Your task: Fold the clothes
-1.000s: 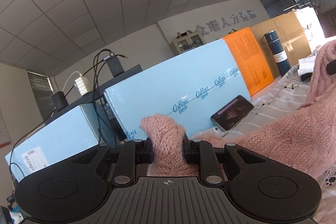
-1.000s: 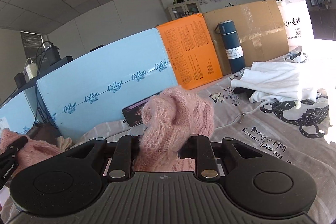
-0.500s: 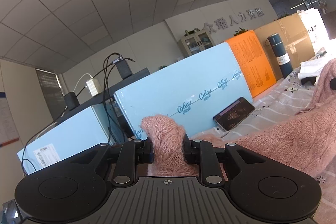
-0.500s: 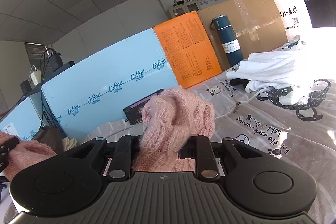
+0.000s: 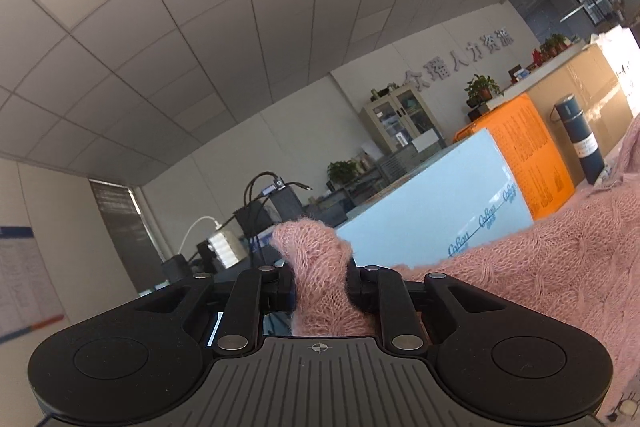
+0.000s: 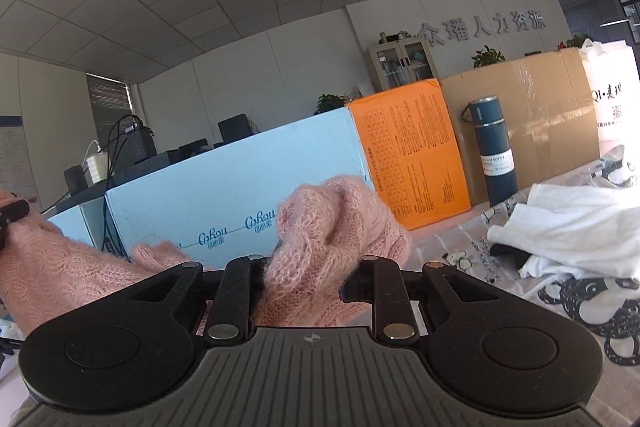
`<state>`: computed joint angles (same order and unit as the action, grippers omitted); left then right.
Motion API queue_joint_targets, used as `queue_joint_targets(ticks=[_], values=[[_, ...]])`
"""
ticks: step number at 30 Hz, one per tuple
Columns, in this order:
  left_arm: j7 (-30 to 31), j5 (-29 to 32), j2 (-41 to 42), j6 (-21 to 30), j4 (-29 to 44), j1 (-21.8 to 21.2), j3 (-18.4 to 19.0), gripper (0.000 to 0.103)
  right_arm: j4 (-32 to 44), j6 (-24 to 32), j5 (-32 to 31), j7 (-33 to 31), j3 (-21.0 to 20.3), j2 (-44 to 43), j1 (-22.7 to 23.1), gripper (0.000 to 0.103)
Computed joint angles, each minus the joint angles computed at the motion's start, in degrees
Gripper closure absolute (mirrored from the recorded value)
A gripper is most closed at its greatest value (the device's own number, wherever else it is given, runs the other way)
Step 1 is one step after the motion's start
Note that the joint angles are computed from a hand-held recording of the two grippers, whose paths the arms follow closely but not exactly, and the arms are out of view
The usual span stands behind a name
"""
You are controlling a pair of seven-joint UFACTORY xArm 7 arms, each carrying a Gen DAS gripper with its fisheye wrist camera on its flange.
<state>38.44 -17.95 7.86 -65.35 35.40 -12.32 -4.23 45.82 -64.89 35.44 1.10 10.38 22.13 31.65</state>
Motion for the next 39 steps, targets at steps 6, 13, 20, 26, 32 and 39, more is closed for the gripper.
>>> queue_joint_targets(ticks=[6, 13, 20, 26, 32, 39], values=[[-7.2, 15.9, 8.2, -5.1, -4.2, 4.9, 2.5, 0.085, -0.4, 2.1, -0.9, -1.4, -0.5, 2.6, -0.6, 0.083], [-22.2, 44.4, 8.2, -4.7, -15.9, 17.9, 6.8, 0.081, -12.6, 1.4, -2.3, 3.0, 0.8, -0.5, 0.4, 0.052], [-29.4, 57.0, 11.9, -11.4, -16.3, 27.2, 8.1, 0.027, -11.2, -1.0, 9.1, -6.6, 0.3, -1.3, 2.9, 0.017], [-36.7, 51.6, 8.3, -10.4, -11.9, 25.2, 6.0, 0.012, -8.4, 8.3, -5.9, -5.5, -0.1, -1.6, -0.8, 0.005], [-58.5, 67.9, 10.3, 7.4, 5.9, 24.8, 4.9, 0.006, -7.1, 22.2, -17.4, -1.5, 0.2, -2.2, -3.9, 0.005], [-67.0, 74.0, 18.7, 25.2, 16.4, 22.7, 2.8, 0.006, -6.8, 26.5, -6.0, -11.5, -3.7, -2.0, 5.4, 0.005]])
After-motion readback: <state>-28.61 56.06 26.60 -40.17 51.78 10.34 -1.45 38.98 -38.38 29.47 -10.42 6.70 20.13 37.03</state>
